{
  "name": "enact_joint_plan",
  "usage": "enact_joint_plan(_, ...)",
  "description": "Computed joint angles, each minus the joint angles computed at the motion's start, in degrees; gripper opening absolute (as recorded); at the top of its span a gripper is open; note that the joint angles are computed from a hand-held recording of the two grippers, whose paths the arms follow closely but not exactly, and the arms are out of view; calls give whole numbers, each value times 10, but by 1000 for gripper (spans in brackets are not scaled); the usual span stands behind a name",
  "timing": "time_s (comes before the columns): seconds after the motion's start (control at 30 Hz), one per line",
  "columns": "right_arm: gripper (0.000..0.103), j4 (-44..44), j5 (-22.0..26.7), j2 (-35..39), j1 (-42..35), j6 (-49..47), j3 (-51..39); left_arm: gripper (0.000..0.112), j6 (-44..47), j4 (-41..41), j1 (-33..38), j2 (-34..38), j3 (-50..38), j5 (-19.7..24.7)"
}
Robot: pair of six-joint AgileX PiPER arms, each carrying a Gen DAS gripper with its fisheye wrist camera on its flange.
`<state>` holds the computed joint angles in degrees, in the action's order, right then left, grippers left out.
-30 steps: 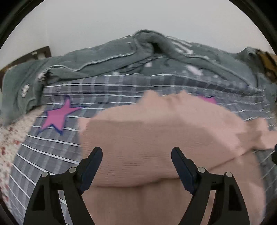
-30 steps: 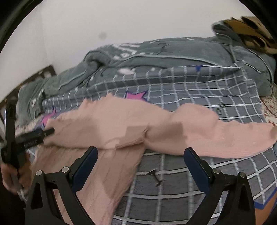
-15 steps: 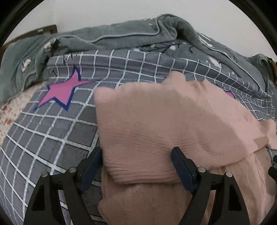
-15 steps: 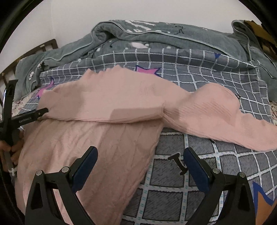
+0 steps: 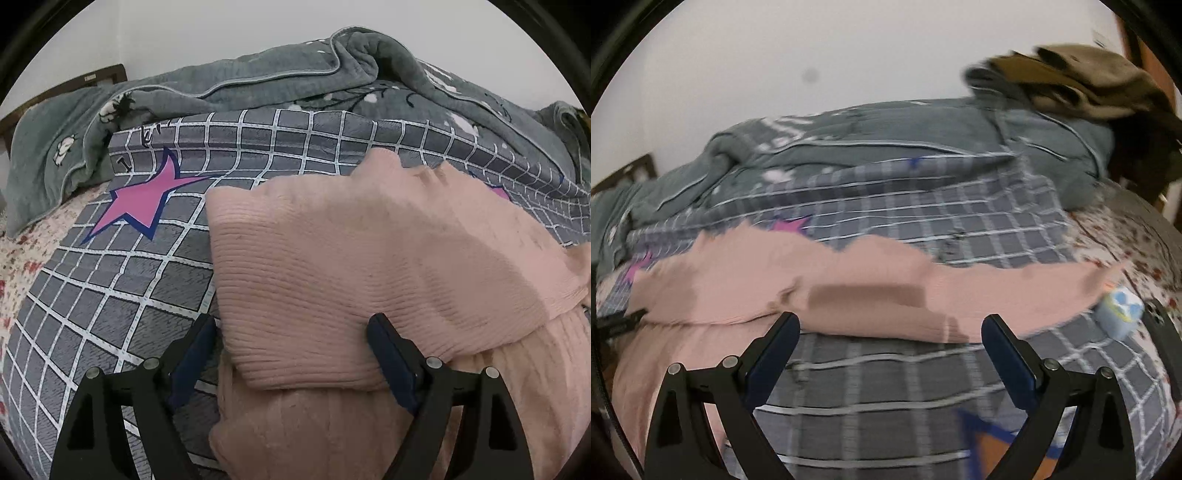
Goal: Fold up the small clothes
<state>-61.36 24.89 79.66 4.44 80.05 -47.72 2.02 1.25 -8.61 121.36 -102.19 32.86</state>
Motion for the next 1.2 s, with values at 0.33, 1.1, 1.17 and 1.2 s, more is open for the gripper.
enact_joint_plan(0.33, 83, 175, -117, -18, -75, -146, 17, 85, 70, -97, 24, 9, -23, 26)
enact_joint_plan(1.1, 22, 198, 111, 315, 136, -235, -344, 14, 193, -274, 90, 50, -111, 95)
enact_joint_plan(1.17, 4, 235, 75, 307, 129, -279, -327, 14, 181, -247, 83, 51, -111, 90)
enact_joint_plan(1.2, 3, 225, 74, 301, 131, -273, -321, 14, 177, -239, 80, 49, -106, 84)
